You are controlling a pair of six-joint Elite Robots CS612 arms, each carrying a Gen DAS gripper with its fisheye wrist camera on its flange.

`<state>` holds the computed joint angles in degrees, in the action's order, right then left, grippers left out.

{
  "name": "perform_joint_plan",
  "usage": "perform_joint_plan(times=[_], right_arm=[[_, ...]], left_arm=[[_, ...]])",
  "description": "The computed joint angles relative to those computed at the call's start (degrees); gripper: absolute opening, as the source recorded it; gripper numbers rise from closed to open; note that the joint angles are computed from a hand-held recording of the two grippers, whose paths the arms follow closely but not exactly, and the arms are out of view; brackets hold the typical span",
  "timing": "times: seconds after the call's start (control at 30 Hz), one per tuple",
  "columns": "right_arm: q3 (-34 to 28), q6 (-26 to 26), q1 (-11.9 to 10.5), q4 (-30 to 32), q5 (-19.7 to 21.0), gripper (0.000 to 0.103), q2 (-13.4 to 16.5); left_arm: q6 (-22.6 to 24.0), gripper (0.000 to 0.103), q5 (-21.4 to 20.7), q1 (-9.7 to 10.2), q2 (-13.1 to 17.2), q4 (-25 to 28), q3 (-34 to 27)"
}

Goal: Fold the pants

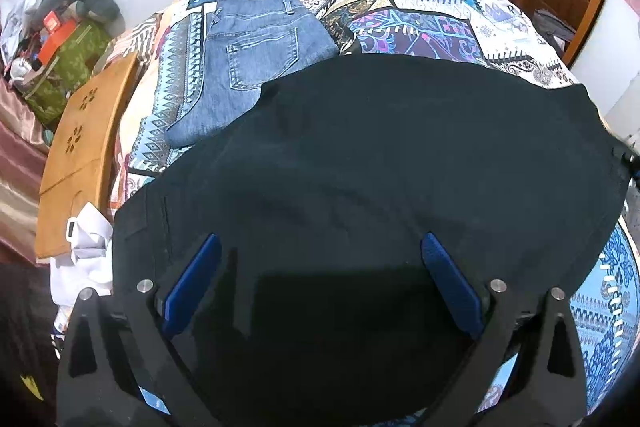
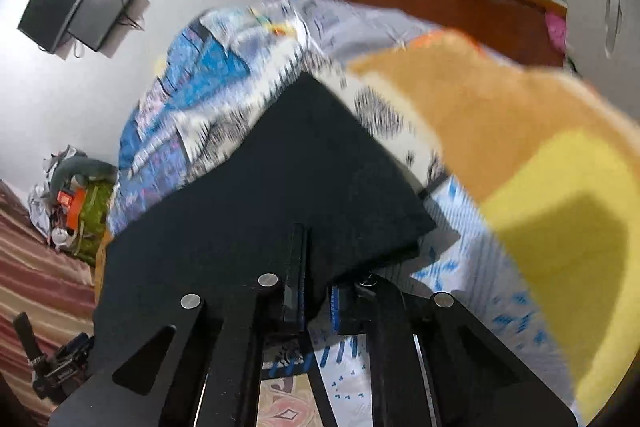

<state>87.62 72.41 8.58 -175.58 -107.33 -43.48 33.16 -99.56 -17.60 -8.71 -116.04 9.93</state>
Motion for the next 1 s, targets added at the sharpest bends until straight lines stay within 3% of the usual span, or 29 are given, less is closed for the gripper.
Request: perform_joint_plan(times=[0.1, 0.3, 0.53, 0.8, 1.0], right_arm=[[-0.65, -3.20, 0.23, 1.51, -1.97, 0.006, -0.92], [-4.26, -10.19, 0.99, 3.84, -6.79, 0.006, -1.72], [-12.49, -20.95, 2.19, 4.41, -9.68, 0.006, -0.11], [-26.88, -31.72, 3.61, 5.98, -6.91, 0.006, 5.76], [-41.50, -36.96, 4.45, 15.22, 0.13, 0.006, 13.45]], left_arm=[[-0.08, 0.101, -0.65, 0.24, -0.10, 0.80, -0.37], [-1.66, 0.101, -2.49, 1.22, -2.90, -3.60, 4.52], [-3.58, 0.101, -5.57, 2.71, -4.40, -6.36, 6.38], [-5.35, 0.101, -10.80, 4.61, -4.71, -6.96, 6.05], [-7.62, 0.101, -11.52, 5.79, -3.23, -5.78, 3.05]])
